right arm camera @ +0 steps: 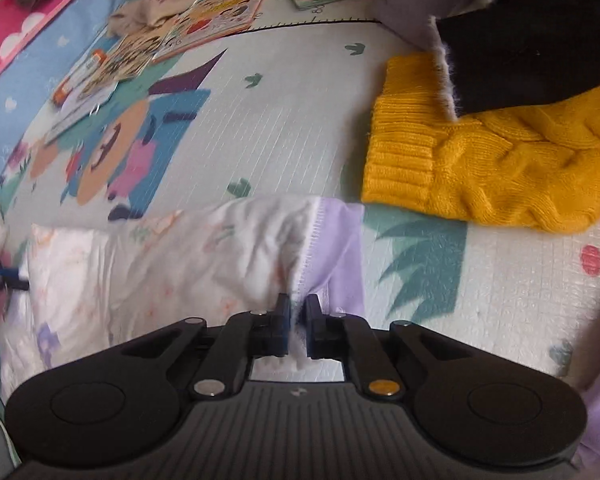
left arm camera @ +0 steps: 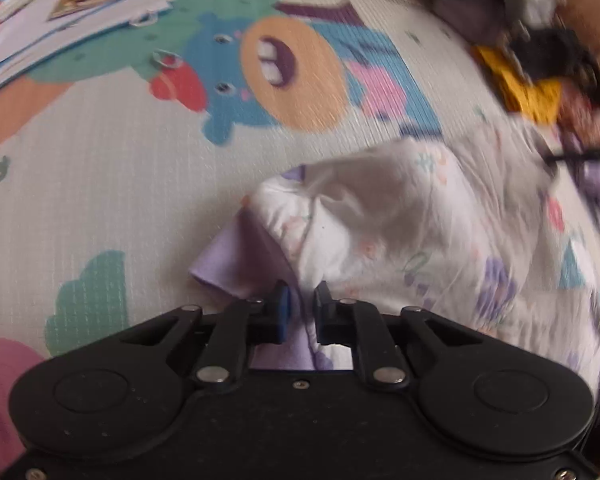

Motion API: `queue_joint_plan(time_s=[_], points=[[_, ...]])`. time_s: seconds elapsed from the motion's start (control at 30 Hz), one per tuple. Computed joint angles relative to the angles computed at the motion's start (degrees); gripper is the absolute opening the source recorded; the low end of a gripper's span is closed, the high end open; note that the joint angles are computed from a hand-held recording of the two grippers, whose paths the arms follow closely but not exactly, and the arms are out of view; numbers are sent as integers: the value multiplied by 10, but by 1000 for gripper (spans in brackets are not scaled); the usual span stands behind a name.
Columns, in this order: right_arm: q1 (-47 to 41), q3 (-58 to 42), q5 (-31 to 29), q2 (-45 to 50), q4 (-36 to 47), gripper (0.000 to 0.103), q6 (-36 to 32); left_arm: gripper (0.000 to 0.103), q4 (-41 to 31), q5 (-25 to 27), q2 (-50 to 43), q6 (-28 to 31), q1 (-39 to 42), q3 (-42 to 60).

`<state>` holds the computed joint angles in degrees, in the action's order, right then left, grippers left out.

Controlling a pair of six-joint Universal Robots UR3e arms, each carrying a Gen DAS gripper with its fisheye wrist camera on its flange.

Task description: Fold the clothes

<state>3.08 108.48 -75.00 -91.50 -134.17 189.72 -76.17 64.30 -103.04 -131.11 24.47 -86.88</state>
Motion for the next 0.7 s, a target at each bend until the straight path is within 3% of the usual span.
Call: queue_joint_plan(time_s=[0.13,0.2,0.27,0.4,0.53,0.63,0.7], points=[[-51,115,16,-167,22,9,55,12,-22,15,-51,-58,-16,82],[-52,148,17,-217,57,11,63,29,-32,26,-80,-88,-26,127],[-25,158,-3,-218,67,16,75,44,23,53,-67,-76,-43,109],[-24,167,-8,-231,50,32,94,44,89,23,-25,-2,-33,71],[27,129,-71,-192,-3,37,59,44,21,-58,-23,74,-12,82],[64,95,-59,-151,-24,37,10,44,31,-35,-16,128,-42,40],[97,68,-48,-112,-13,35,-13,44,75,-11,-13,129,-62,2]])
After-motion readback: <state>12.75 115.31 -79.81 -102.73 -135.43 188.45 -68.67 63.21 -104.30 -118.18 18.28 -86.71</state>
